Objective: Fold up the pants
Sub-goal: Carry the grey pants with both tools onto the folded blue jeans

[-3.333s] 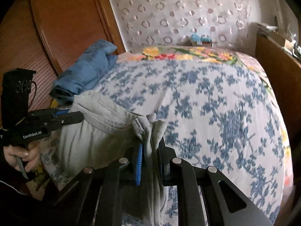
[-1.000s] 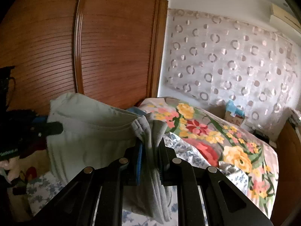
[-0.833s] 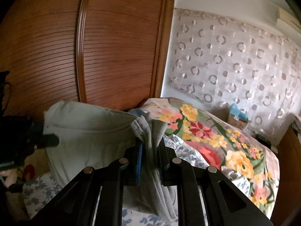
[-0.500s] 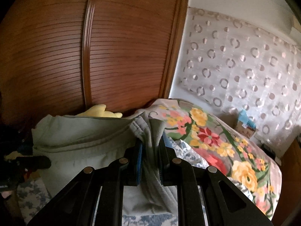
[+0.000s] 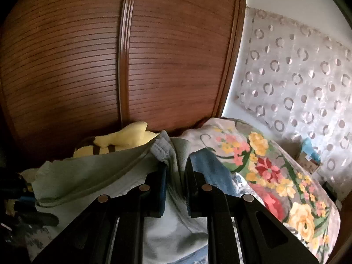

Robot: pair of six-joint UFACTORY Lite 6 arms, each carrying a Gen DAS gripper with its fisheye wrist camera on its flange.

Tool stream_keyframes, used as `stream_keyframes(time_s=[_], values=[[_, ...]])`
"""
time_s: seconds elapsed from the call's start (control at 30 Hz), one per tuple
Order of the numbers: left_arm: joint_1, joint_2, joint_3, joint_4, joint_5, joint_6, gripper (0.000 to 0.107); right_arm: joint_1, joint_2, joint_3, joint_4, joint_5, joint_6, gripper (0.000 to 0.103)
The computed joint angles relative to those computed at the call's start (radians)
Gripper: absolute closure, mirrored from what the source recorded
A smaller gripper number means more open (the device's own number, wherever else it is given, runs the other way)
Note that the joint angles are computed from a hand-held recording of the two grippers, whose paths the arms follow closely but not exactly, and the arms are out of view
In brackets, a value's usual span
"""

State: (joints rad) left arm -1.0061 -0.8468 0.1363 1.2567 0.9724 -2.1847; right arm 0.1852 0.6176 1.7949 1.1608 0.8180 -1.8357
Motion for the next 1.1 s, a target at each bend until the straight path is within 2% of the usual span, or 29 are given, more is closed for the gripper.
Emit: stream_keyframes(time_s=[0.13,0.3,0.4,0.5,0.53,0.87,0.97,1.1], values=[[0.015,0.013,-0.007,-0.009,-0.006,-0.017,0.088,-0.017,0.035,0.044,0.007,0.041,0.030,0.089],[0.025,0.026,-0.011,-0.010,-0.017,-0.033,0.088,-0.010,0.068,0.091,-0.017,0.033,0.084,0.088],[0.052,0.030,-0.011,-0.006,-0.042,-0.023,0.088,0.005,0.037,0.037,0.015,0.002,0.053,0.081],[0.080,0.026,-0.019,-0.001,-0.071,-0.015,0.088,0.019,0.016,0.009,0.011,-0.034,0.061,0.063],[0.085,0.021,-0.024,0.000,-0.076,-0.013,0.088,0.019,0.002,-0.013,0.031,-0.053,0.043,0.061],[0.121,0.044,-0.031,0.011,-0.106,-0.011,0.088,-0.034,0.000,-0.025,0.015,0.029,0.067,0.061],[0.151,0.048,-0.049,0.017,-0.136,-0.020,0.088,-0.030,0.040,-0.014,0.011,-0.032,0.047,0.066],[0.183,0.078,-0.063,0.031,-0.175,-0.039,0.088,-0.007,0.170,0.140,-0.073,-0.091,0.179,0.072]])
